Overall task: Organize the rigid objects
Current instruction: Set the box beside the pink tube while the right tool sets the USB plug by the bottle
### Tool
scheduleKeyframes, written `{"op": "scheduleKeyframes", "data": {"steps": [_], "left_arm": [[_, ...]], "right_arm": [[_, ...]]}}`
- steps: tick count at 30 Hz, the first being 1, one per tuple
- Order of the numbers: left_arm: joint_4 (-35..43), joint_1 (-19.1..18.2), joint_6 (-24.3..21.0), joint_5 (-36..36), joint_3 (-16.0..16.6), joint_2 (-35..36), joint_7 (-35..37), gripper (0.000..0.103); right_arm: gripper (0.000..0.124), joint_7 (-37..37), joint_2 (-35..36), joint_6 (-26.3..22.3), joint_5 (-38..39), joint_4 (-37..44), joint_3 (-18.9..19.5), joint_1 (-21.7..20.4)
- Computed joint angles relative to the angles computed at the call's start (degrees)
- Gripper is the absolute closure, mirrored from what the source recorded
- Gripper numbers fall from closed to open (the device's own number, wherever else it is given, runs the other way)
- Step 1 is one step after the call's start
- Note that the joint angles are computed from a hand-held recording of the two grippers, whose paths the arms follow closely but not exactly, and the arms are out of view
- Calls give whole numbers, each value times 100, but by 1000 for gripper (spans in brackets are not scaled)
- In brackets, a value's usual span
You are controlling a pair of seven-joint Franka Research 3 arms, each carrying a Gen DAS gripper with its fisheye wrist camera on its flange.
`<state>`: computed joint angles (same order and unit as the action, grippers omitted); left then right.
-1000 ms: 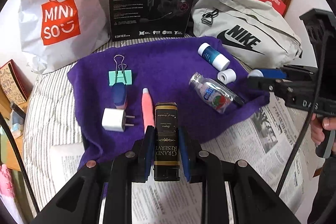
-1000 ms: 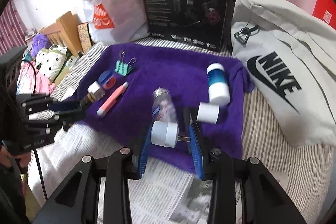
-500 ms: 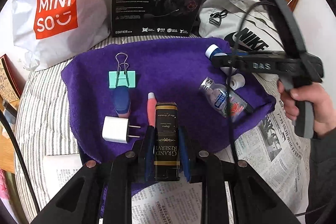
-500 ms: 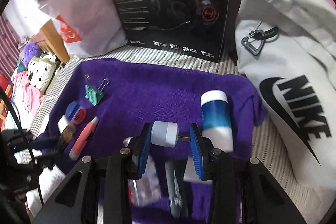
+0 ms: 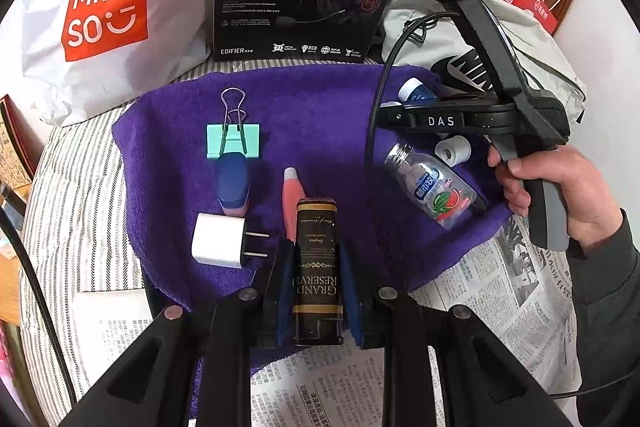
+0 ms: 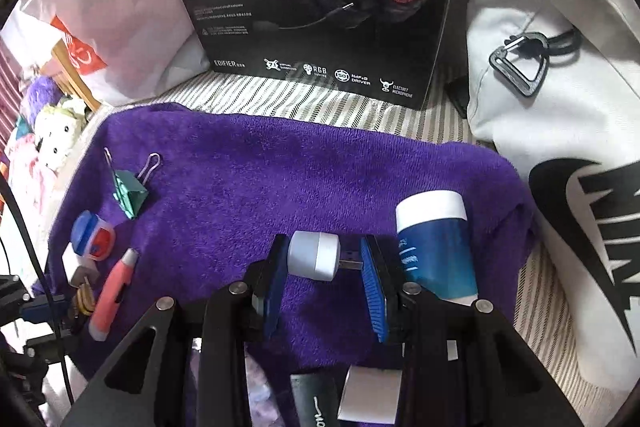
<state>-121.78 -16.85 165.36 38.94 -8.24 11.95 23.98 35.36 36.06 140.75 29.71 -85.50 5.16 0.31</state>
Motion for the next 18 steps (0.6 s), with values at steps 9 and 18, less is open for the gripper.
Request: {"op": "scheduleKeyframes", "data": {"steps": [9, 18], "left_arm": [[16, 30, -24, -153, -16, 42, 99, 81], [117, 32, -90, -280, -9, 141, 111, 81]], "right_arm": [[83, -345, -48, -55, 3, -80, 35, -76], [81, -526, -469, -424, 184, -525, -49, -252]]}}
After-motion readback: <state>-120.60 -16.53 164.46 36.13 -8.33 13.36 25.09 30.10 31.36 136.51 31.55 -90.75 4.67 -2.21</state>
